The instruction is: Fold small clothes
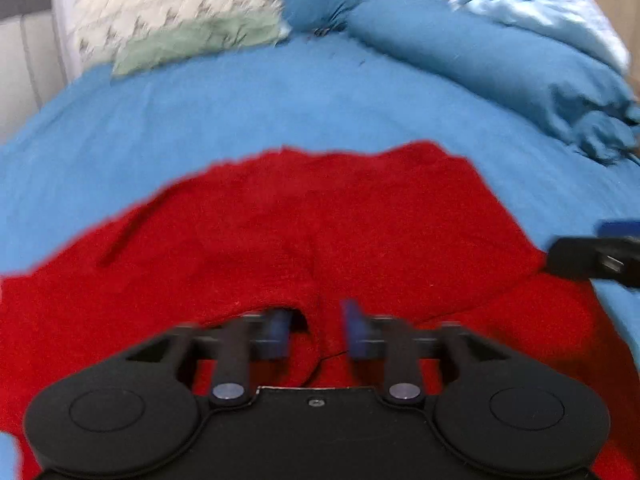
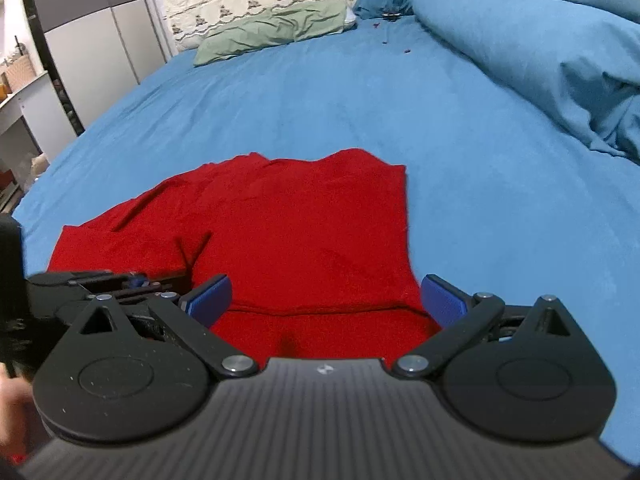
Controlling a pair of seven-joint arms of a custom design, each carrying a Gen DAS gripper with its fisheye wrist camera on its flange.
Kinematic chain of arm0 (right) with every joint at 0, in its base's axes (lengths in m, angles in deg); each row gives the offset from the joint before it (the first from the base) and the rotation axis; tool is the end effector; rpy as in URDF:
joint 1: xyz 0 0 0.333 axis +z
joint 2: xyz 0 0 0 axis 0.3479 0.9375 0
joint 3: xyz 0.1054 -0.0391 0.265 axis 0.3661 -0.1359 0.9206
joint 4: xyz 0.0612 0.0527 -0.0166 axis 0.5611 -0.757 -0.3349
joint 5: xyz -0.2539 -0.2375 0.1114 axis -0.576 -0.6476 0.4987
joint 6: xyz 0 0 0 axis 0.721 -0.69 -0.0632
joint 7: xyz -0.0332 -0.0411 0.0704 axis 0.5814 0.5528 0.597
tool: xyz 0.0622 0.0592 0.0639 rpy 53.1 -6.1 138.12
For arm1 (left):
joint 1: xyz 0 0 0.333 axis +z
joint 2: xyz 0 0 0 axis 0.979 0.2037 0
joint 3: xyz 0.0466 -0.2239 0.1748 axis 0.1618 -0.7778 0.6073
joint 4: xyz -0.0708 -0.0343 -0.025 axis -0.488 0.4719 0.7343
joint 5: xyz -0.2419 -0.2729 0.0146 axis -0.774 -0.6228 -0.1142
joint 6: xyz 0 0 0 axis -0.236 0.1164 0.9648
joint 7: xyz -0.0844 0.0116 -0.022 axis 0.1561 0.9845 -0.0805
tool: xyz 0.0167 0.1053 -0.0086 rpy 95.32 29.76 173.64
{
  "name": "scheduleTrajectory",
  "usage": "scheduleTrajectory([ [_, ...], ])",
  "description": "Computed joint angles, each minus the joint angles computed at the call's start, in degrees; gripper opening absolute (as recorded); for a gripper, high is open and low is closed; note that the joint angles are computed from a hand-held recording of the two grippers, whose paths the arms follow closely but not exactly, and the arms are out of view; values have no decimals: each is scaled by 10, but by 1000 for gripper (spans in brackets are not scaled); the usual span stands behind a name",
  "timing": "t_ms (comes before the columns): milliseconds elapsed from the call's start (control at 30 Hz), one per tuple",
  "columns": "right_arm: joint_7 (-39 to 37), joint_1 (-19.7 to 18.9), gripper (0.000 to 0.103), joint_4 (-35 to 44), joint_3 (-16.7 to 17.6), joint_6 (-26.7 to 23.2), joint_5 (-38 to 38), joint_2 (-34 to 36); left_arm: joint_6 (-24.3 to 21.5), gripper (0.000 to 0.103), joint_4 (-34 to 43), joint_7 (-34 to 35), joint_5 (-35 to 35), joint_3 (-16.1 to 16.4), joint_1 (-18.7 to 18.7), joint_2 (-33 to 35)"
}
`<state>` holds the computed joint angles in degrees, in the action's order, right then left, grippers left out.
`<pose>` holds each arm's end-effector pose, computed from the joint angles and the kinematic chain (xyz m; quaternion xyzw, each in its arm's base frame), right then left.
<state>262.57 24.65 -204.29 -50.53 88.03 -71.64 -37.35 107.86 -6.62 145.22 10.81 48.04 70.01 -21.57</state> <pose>0.4671 0.1371 0.4775 -0.4537 0.7894 -0.2994 0.2852 0.6598 -0.2728 0.4777 -0.3233 0.8590 -0.3663 0.1530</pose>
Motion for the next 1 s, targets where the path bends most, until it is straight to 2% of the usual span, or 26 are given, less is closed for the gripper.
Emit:
scheduleTrajectory([
  [33, 3, -1, 103, 3, 2, 2, -6, 2, 30, 68, -43, 51, -35, -28, 33, -26],
  [100, 1, -1, 103, 9, 1, 17, -18, 5, 54, 74, -82, 116, -86, -51, 74, -57],
  [167, -11, 0, 103, 22, -1, 33, -26, 15, 53, 74, -92, 132, -109, -39, 88, -70],
  [233, -47, 10, 103, 43, -2, 42, -19, 36, 71, 74, -110, 132, -114, -17, 90, -82],
  [333, -131, 39, 103, 90, -4, 35, 5, 87, 82, 74, -107, 100, -76, 23, 77, -71],
  [433, -195, 75, 103, 164, -6, -18, 4, 154, 74, 74, -95, 52, -39, 49, 74, -52],
  [567, -268, 126, 102, 282, -18, -110, -29, 254, 68, 74, -79, 10, -1, 59, 77, -30],
  [600, -291, 137, 98, 310, -23, -124, -34, 279, 60, 74, -70, 4, 5, 58, 81, -24],
  [667, -343, 156, 77, 361, -33, -152, -34, 323, 56, 74, -76, 6, 4, 51, 96, -27],
  [733, -377, 174, 64, 398, -46, -172, -34, 357, 59, 74, -69, 5, 10, 51, 101, -18],
  [767, -381, 180, 47, 407, -53, -169, -33, 366, 62, 74, -71, 6, 9, 48, 105, -16],
  [833, -356, 188, 27, 402, -72, -145, -33, 365, 60, 74, -68, 2, 6, 44, 110, -11],
  [900, -274, 202, 26, 375, -101, -120, -49, 342, 58, 74, -67, 2, -2, 37, 119, -11],
  [1000, -86, 215, 26, 310, -132, -116, -98, 286, 70, 74, -82, 14, -17, 26, 131, -16],
])
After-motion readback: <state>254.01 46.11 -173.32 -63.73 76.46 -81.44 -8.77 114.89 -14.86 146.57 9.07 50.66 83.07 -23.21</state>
